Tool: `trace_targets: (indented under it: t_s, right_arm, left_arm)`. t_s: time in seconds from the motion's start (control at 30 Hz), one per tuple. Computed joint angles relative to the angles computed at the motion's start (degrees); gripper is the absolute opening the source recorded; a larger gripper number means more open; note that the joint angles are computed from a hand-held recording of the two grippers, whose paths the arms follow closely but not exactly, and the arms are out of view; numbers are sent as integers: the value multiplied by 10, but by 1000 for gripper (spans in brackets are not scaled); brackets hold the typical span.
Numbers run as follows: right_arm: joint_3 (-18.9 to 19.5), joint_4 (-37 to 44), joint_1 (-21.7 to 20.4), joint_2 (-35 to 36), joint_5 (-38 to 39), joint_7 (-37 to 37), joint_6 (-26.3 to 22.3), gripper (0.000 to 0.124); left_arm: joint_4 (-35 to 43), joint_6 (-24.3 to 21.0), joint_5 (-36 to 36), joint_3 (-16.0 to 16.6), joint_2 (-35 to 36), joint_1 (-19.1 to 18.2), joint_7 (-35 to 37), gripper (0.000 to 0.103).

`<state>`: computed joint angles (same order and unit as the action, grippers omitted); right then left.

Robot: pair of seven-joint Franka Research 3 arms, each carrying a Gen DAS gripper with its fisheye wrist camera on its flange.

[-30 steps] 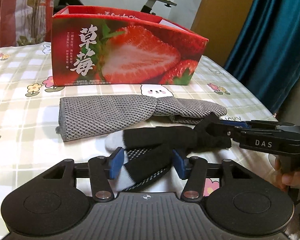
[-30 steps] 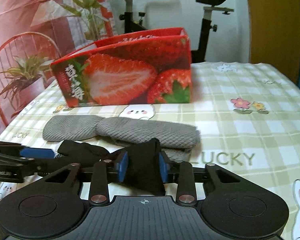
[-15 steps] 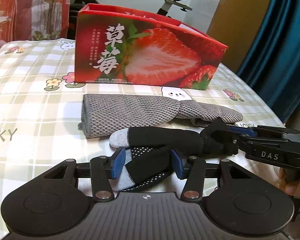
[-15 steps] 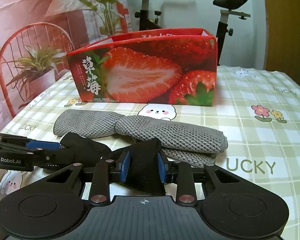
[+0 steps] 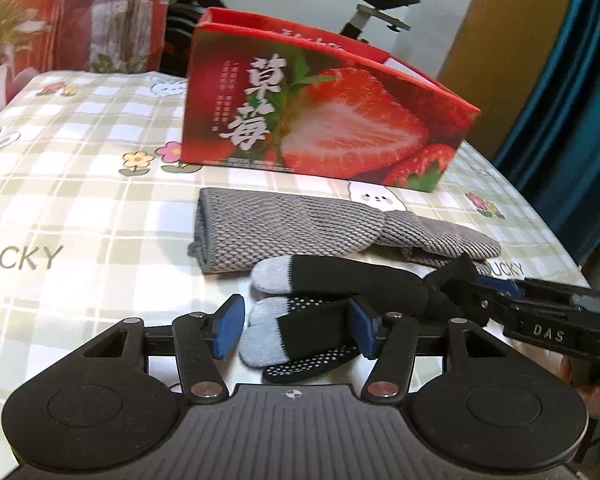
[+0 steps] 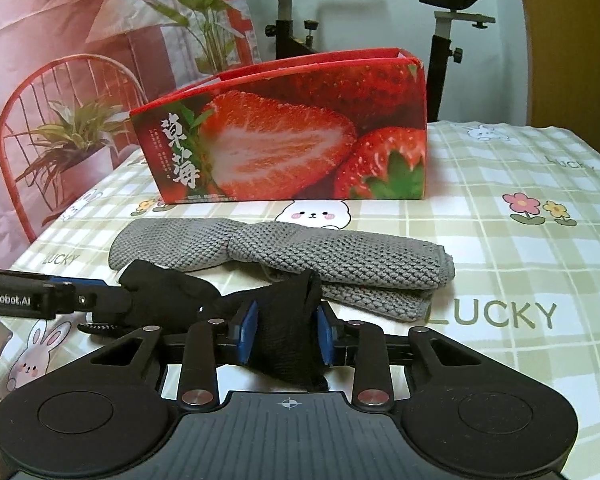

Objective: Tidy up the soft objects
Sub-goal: 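Close the left gripper on one glove while the right gripper grasps the other, then lift the black gloves with both grippers and carry them over the red box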

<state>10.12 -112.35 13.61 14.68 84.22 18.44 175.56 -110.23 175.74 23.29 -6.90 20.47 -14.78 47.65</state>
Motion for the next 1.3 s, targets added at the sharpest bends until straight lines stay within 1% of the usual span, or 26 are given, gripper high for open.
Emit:
trace_targets:
  t_s: [0.1, 0.17, 0.27, 0.4, 0.43, 0.47, 0.5, 0.57, 0.63, 0.67, 0.83, 0.97, 1.07, 1.13, 1.2, 1.23, 1.3]
  right_arm:
    - [1, 1, -1, 1, 10, -10, -3, 26]
    - [0, 3, 0, 2, 15, -15, -4, 26]
    - [-2, 4, 3, 3, 11, -8, -3, 26]
    - [-2, 3, 3, 3, 14, -12, -2, 25]
    - [-2, 3, 3, 3, 12, -12, -2, 25]
    - [-2, 3, 3, 3, 11, -12, -2, 25]
    - [-3, 3, 4, 3, 6, -10, -1, 25]
    - [-3, 2, 3, 3, -2, -3, -3, 24]
    - [-2, 2, 2, 3, -6, 1, -4, 24]
    - [-2, 2, 1, 3, -11, 4, -7, 23]
    - [2, -1, 0, -1, -19, 7, -10, 19]
    - [5, -1, 1, -4, -11, -9, -11, 16]
    - [5, 2, 0, -7, 17, -27, -16, 16]
    - [3, 5, -1, -11, 49, -46, -27, 15]
    - [-3, 8, 3, -16, 88, -81, -29, 15]
    - [-8, 9, 7, -18, 101, -97, -27, 15]
    - [-16, 11, 15, -23, 125, -124, -27, 15]
  left_arm:
    - [5, -1, -16, -14, 7, 11, 6, 61]
    - [6, 14, -21, -16, 14, 13, 8, 63]
    - [6, 31, -17, -3, 19, 3, 6, 63]
    - [9, 30, -6, 12, 20, -12, 7, 63]
    - [9, 30, -5, 13, 20, -13, 7, 62]
    - [7, 34, -13, -4, 20, 3, 17, 54]
    - [5, 37, -25, -26, 22, 22, 29, 48]
    - [4, 37, -45, -61, 25, 52, 52, 31]
    - [0, 41, -66, -96, 28, 82, 80, 22]
    - [0, 43, -70, -96, 29, 81, 85, 21]
    - [-4, 54, -72, -59, 24, 47, 83, 18]
    - [-8, 67, -65, -33, 18, 25, 74, 18]
    - [-9, 77, -60, -23, 16, 17, 69, 18]
    - [-10, 83, -59, -26, 15, 20, 70, 18]
    - [-13, 92, -59, -41, 14, 33, 74, 18]
    - [-15, 96, -58, -38, 12, 31, 74, 18]
    - [-17, 104, -56, -21, 9, 16, 71, 18]
